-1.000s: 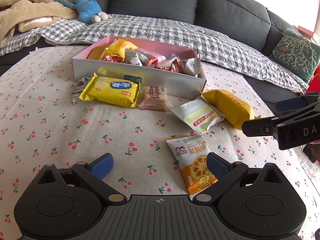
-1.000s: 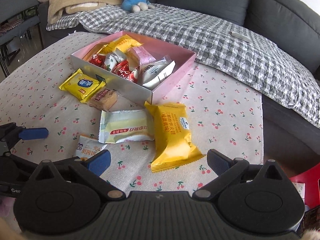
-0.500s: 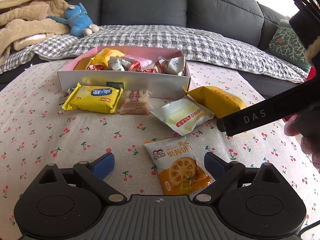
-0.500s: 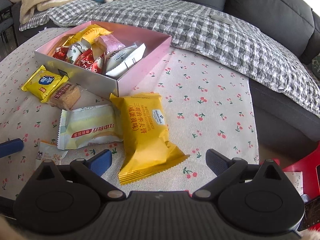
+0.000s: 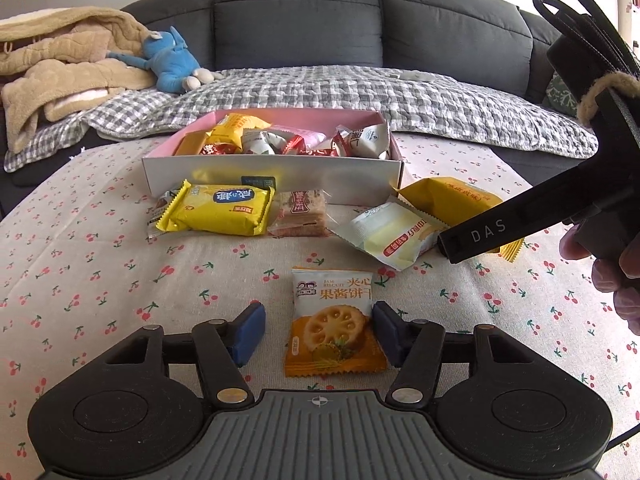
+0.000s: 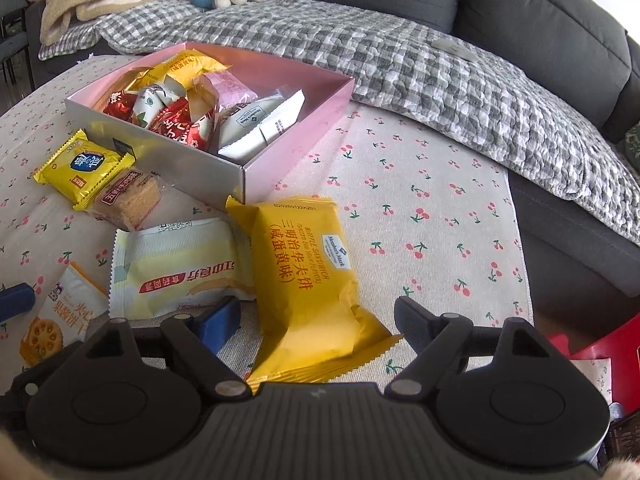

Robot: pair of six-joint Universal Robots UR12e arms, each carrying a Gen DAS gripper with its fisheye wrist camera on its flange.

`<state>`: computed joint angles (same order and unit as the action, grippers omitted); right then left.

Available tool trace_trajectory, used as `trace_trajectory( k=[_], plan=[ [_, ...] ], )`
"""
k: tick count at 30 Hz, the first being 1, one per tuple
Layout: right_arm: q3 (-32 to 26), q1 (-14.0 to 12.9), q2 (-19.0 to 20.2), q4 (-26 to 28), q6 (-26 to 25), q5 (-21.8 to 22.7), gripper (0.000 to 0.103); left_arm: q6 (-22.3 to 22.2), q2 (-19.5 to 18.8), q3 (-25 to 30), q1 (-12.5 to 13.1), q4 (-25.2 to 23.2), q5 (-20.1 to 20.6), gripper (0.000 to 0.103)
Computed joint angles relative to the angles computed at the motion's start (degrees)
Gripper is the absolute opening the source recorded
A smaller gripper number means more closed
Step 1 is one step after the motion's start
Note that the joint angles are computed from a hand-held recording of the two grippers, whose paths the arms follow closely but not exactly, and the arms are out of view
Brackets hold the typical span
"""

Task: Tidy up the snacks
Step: 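Grasp the orange jam-cookie packet with the left gripper while the right grasps the yellow bag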

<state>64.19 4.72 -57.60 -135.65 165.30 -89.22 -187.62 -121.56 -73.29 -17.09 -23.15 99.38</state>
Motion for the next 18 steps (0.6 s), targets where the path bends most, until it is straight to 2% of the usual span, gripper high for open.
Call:
trace_trajectory(
  k=[4, 6, 7, 11, 18],
  plan=[
    [-0.2, 0.1, 0.0, 0.1, 0.2, -0.1, 0.062, -0.4, 0.2, -0.2, 0.7, 0.2, -1.0, 0.04],
    [-0.7, 0.1, 0.2, 0.9, 0.0, 0.3, 0.058, -0.6, 0.3, -0.3, 1.3, 0.4, -2.4, 0.039],
    [-0.9, 0.0, 0.2, 1.4, -0.1, 0.9, 0.05, -0.9, 0.4, -0.5, 1.6, 0.5, -2.8, 0.039],
    [-1.8, 0.2, 0.3, 3.6, 0.4, 1.4, 0.048, -1.5, 0.6, -0.6, 2.5, 0.4, -4.0, 0.038],
    [-3.3, -0.1, 0.4, 7.8, 3.1, 5.0, 0.044, -4.2, 1.2, -1.1, 3.9, -0.2, -5.6, 0.038]
  ],
)
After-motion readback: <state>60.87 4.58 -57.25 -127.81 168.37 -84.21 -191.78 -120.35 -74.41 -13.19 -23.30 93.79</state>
